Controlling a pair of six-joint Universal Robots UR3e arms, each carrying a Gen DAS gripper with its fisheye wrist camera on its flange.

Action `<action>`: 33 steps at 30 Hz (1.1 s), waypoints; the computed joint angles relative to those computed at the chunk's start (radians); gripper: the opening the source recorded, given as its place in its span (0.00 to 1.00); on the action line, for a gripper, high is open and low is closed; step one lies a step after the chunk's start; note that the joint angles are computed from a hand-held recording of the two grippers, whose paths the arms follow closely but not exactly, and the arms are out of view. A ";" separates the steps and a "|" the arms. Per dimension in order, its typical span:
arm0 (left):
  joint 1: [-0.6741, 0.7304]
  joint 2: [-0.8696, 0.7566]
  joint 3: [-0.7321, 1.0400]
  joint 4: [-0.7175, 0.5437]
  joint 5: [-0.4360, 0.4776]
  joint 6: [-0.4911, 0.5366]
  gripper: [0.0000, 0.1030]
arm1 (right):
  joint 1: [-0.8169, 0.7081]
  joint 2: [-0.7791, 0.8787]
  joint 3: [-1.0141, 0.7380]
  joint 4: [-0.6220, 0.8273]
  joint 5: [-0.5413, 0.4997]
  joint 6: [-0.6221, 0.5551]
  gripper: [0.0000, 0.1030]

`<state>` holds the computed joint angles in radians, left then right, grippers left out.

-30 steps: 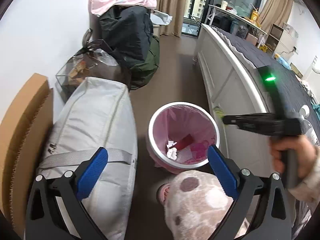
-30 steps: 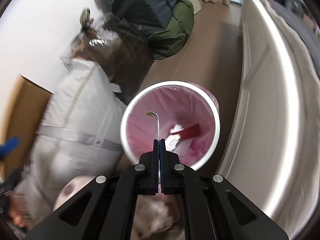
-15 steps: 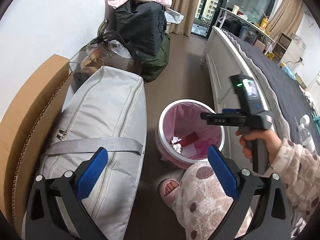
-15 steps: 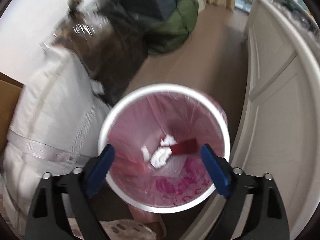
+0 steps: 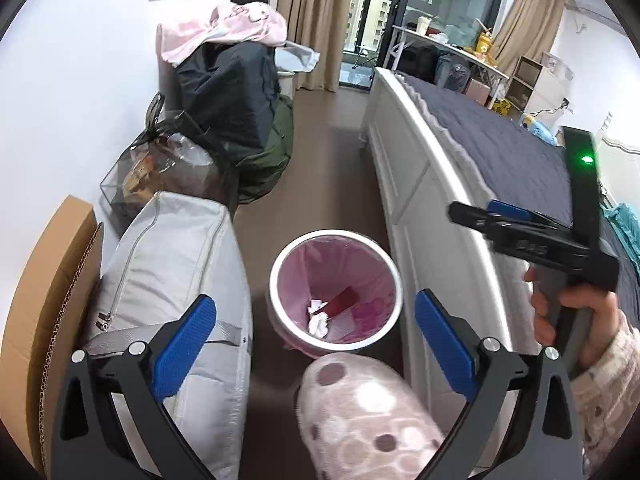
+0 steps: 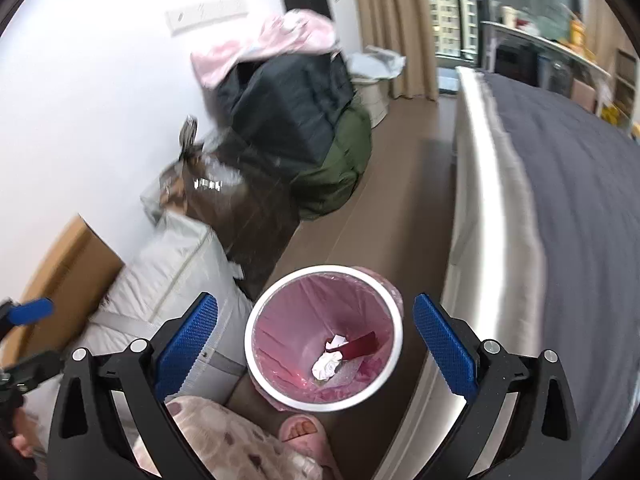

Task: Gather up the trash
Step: 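Move both tools back over the bed toward the water bottle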

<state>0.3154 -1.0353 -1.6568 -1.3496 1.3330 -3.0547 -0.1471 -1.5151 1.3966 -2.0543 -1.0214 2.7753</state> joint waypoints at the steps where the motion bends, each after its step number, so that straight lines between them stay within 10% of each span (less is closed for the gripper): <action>1: -0.039 -0.016 0.020 0.009 0.017 -0.031 0.95 | -0.049 -0.048 0.016 0.031 0.025 -0.008 0.93; 10: -0.444 -0.223 0.198 0.121 0.173 -0.219 0.95 | -0.554 -0.329 0.048 0.397 0.243 -0.299 0.93; 21: -0.831 -0.596 0.590 0.077 0.343 -0.282 0.95 | -1.117 -0.279 -0.215 0.951 0.366 -0.798 0.93; 33: -0.967 -0.983 1.104 -0.103 0.344 -0.329 0.95 | -1.084 0.193 -0.681 0.948 0.075 -1.081 0.93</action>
